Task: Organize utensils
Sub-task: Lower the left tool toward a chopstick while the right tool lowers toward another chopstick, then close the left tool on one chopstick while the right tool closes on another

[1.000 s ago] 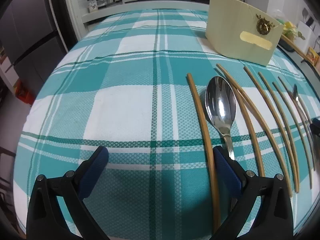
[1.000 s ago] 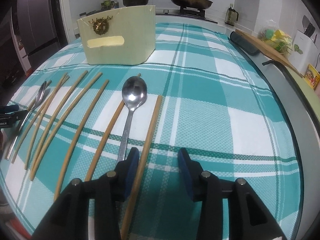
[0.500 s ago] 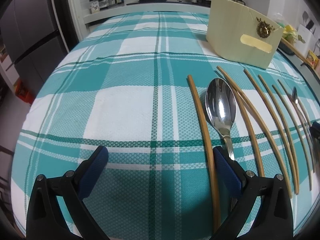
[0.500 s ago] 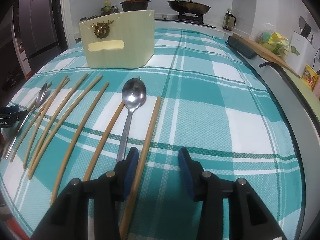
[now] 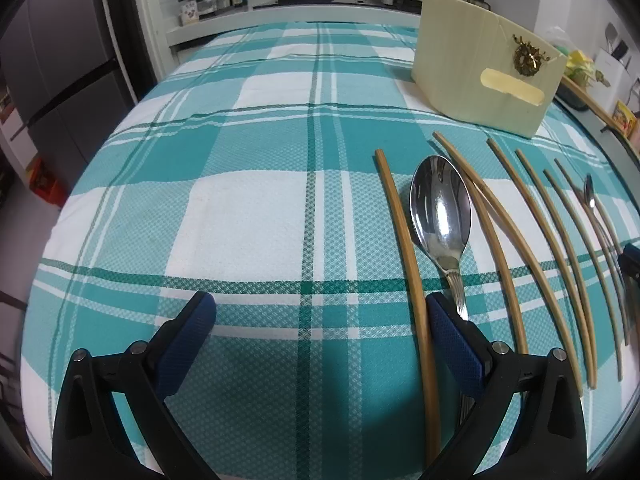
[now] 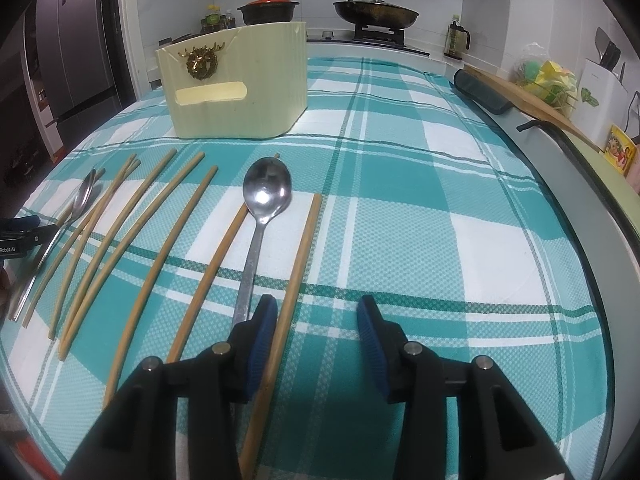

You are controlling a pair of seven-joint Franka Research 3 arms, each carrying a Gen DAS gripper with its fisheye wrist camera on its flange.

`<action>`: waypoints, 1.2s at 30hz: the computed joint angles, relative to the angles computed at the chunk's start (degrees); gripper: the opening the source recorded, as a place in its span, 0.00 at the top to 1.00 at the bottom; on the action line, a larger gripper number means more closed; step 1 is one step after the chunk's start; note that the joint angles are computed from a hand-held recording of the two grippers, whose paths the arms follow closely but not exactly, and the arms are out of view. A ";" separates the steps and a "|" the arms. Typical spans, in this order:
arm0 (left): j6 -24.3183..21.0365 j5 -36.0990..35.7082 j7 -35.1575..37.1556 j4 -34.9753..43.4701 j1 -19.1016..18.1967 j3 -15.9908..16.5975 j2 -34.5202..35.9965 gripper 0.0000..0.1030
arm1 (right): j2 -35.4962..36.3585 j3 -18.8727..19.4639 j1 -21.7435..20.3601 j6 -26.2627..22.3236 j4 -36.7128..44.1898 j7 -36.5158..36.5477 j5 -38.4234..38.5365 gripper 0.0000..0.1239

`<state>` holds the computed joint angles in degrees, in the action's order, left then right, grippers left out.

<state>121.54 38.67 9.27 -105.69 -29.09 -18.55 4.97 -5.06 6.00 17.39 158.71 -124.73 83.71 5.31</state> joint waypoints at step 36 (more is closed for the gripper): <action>11.48 -10.43 21.10 6.22 4.18 3.81 2.46 0.96 | 20.95 -2.39 1.86 -27.66 36.11 -2.79 1.99 0.94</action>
